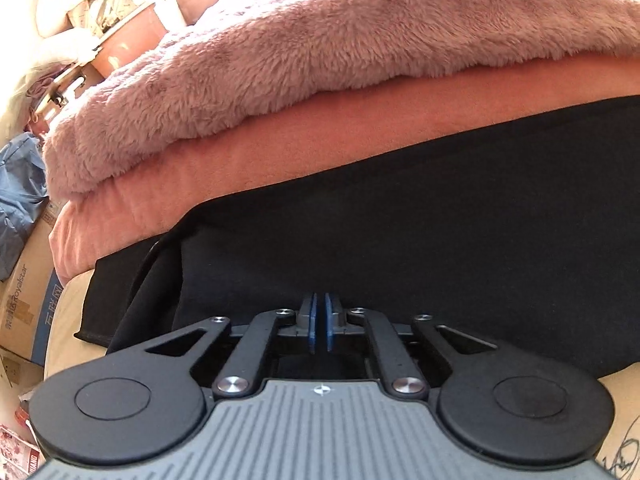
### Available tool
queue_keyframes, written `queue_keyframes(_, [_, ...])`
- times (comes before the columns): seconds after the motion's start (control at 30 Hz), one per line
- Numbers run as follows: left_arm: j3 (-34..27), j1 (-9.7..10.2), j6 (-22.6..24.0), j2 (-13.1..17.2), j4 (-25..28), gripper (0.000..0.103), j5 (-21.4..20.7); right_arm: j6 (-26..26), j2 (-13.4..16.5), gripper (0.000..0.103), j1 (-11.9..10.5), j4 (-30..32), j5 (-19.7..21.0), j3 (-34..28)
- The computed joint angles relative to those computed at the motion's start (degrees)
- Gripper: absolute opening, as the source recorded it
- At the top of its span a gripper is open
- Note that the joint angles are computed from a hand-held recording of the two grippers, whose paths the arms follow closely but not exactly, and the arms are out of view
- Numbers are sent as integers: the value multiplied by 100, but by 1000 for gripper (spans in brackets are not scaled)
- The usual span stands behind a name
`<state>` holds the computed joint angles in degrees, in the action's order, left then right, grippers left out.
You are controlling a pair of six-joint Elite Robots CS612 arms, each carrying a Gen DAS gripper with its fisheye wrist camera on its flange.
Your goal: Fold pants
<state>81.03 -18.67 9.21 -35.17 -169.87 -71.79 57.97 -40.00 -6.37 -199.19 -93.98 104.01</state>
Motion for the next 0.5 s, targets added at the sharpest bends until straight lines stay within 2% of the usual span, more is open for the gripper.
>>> queue_keyframes(0.1, [13, -10, 17, -32, 106, 0, -38, 96, -18, 4, 14, -35, -119, 53])
queue_keyframes(0.27, [265, -59, 267, -187, 95, 0, -298, -226, -273, 2, 55, 358, -504, 320])
queue_keyframes(0.43, [559, -137, 433, -357, -28, 0, -672, -489, -599, 3, -38, 510, -717, 861])
queue_keyframes(0.5, [609, -130, 298, -376, -181, 8, -750, -608, -669, 8, -93, 531, -696, 974])
